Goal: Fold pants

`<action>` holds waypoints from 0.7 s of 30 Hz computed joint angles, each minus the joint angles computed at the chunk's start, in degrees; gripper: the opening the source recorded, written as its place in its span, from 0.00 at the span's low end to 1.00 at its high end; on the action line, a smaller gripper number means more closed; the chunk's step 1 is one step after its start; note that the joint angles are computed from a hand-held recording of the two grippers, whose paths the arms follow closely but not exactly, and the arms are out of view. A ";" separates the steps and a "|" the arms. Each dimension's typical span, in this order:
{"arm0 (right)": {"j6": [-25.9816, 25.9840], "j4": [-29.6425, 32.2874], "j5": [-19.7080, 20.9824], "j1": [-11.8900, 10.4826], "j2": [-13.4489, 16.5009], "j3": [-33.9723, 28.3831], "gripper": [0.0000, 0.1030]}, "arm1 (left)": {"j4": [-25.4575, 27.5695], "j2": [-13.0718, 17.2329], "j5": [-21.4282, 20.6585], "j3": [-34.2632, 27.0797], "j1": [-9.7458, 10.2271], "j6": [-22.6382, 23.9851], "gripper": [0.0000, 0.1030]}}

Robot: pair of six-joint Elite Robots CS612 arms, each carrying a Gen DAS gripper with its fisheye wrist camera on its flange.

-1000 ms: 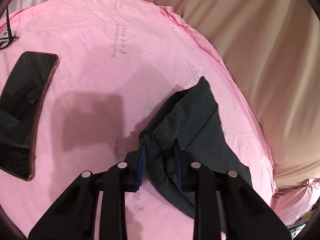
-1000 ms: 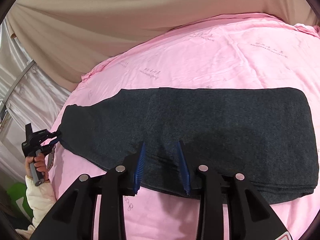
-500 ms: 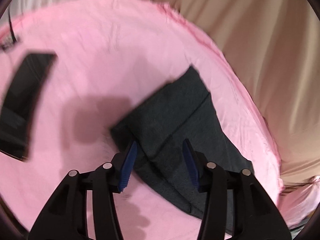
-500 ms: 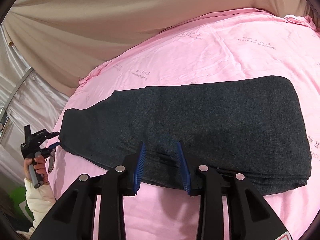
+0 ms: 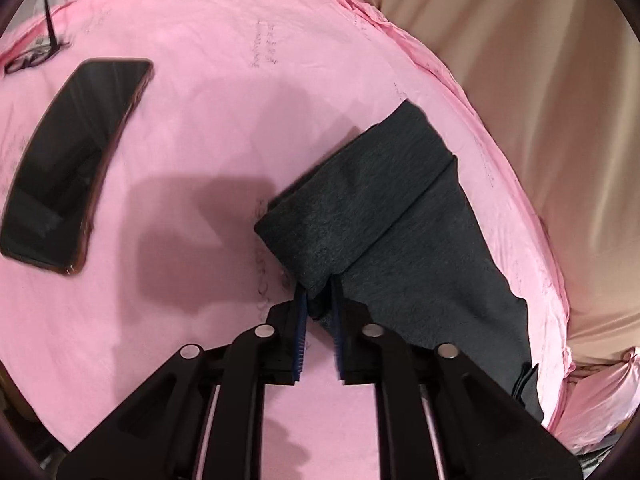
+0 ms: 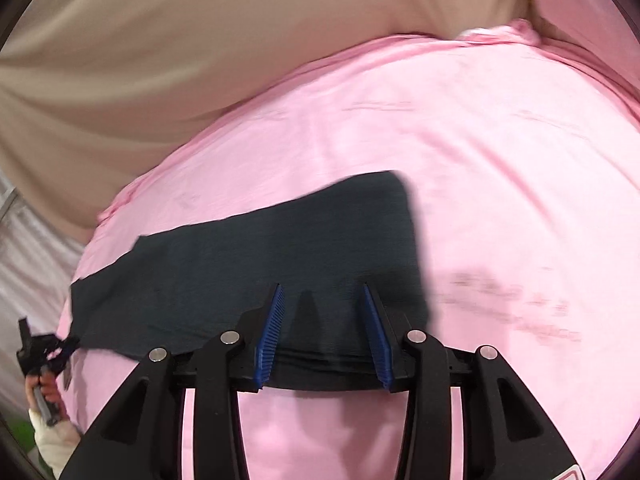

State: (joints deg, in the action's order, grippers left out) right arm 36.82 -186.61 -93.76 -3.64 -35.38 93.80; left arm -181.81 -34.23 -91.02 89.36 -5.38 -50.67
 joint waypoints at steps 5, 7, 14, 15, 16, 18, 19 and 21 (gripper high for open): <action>3.11 -0.61 1.58 -1.52 -0.79 3.09 0.57 | -4.03 -2.98 7.60 3.70 -2.30 -1.33 0.44; 3.64 -1.42 4.64 -2.06 -0.11 3.04 0.58 | -5.39 -4.26 10.61 5.35 -3.46 -1.44 0.48; 5.58 -9.50 16.69 -2.65 4.14 -0.04 0.28 | -5.75 -6.39 11.79 7.16 -6.78 1.30 0.61; 5.95 -10.24 18.88 -3.02 4.62 -0.48 0.17 | -4.64 -6.20 11.36 6.63 -6.96 1.53 0.61; 7.04 -11.95 19.00 -3.24 4.77 -0.20 0.16 | -3.62 -6.18 10.81 6.37 -7.16 1.48 0.61; 5.94 -14.72 19.17 -3.88 3.76 1.49 0.14 | -2.93 -6.07 7.26 6.06 -7.42 1.05 0.61; 5.29 -16.43 18.89 -4.24 2.97 2.71 0.13 | -3.10 -6.03 6.00 6.16 -7.45 1.02 0.61; 3.10 -17.17 18.93 -5.10 1.63 4.34 0.13 | -2.15 -6.10 5.06 6.00 -7.92 1.52 0.61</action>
